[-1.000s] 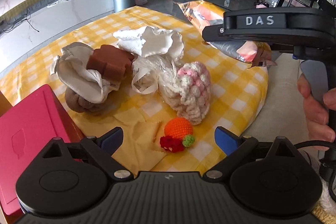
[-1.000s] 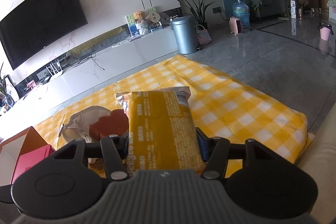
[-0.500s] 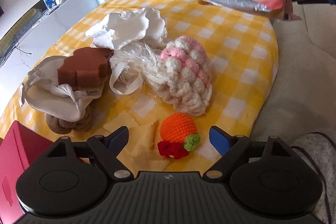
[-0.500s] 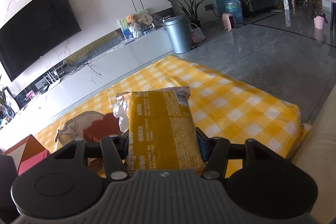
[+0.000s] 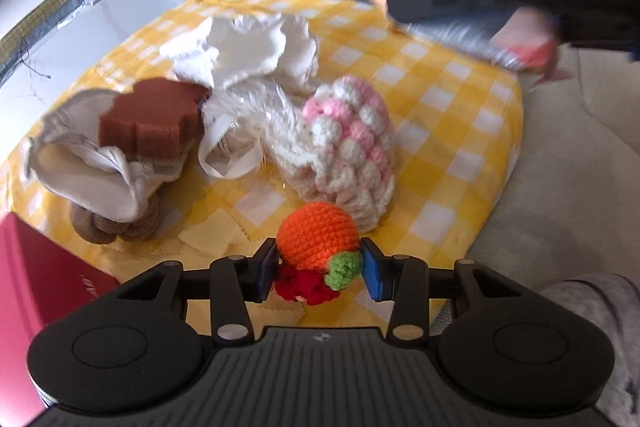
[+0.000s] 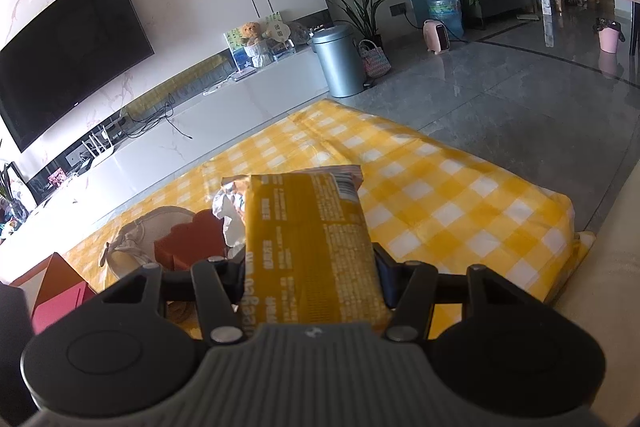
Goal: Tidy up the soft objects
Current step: 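Lift the yellow packet with the right tool while the left tool grasps the orange crocheted fruit, then carry the packet into the white box and open the right tool while the left carries the fruit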
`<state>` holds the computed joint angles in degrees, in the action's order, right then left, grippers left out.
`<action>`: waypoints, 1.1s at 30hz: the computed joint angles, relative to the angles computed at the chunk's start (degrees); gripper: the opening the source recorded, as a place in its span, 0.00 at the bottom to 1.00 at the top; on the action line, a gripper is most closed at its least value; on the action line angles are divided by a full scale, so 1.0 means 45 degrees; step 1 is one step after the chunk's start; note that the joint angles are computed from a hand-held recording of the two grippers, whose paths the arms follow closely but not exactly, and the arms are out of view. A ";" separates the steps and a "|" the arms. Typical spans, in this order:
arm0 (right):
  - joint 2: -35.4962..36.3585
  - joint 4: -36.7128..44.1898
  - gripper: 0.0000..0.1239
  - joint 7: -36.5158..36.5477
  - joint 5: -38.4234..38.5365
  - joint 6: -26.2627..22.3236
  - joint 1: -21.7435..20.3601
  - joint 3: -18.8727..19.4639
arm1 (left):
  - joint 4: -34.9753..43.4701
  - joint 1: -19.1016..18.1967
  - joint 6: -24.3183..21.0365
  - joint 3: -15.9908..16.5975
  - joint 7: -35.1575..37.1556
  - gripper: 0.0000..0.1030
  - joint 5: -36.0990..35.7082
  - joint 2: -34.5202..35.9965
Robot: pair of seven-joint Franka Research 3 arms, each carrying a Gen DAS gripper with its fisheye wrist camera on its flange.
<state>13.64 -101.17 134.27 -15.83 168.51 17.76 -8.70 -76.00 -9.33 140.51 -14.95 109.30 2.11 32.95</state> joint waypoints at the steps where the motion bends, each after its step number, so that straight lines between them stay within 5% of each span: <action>1: 0.0012 0.0032 0.46 -0.0030 0.0024 -0.0028 -0.0002 0.0023 | -0.0378 0.0121 0.0272 -0.0073 0.0052 0.48 -0.0120 -0.0312; 12: -0.0287 -0.0200 0.46 -0.1901 0.1478 0.1204 -0.0419 0.0957 | -0.5259 0.1537 0.4164 -0.0083 -0.0163 0.48 -0.2526 -0.4945; 18: -0.0347 0.0013 0.46 -0.7223 0.5924 0.2271 -0.2329 0.4426 | -0.7737 0.1647 0.5541 0.1133 -0.1830 0.48 -0.2518 -0.7261; 21: -0.0081 0.0655 0.46 -1.0204 0.7978 0.2233 -0.3438 0.6644 | -0.8739 0.1821 0.5949 0.1708 -0.3553 0.48 -0.1810 -0.8133; 23: 0.0165 0.1132 0.46 -1.1474 0.8661 0.2076 -0.3528 0.7389 | -0.9206 0.2028 0.5861 0.2017 -0.4572 0.48 -0.1230 -0.8613; 28: 0.0828 0.2431 0.46 -1.2293 0.8343 0.0995 -0.1799 0.6939 | -1.0340 0.2641 0.6178 0.2514 -0.6199 0.48 0.0054 -0.9643; 33: 0.1546 0.3409 0.46 -1.0791 0.6422 0.0506 0.1413 0.4272 | -1.0968 0.4293 0.7277 0.1972 -0.9436 0.48 0.2646 -1.0074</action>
<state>20.60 -85.83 85.71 13.07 170.78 24.12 10.52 -125.35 9.99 173.25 -6.08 66.84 14.02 -12.38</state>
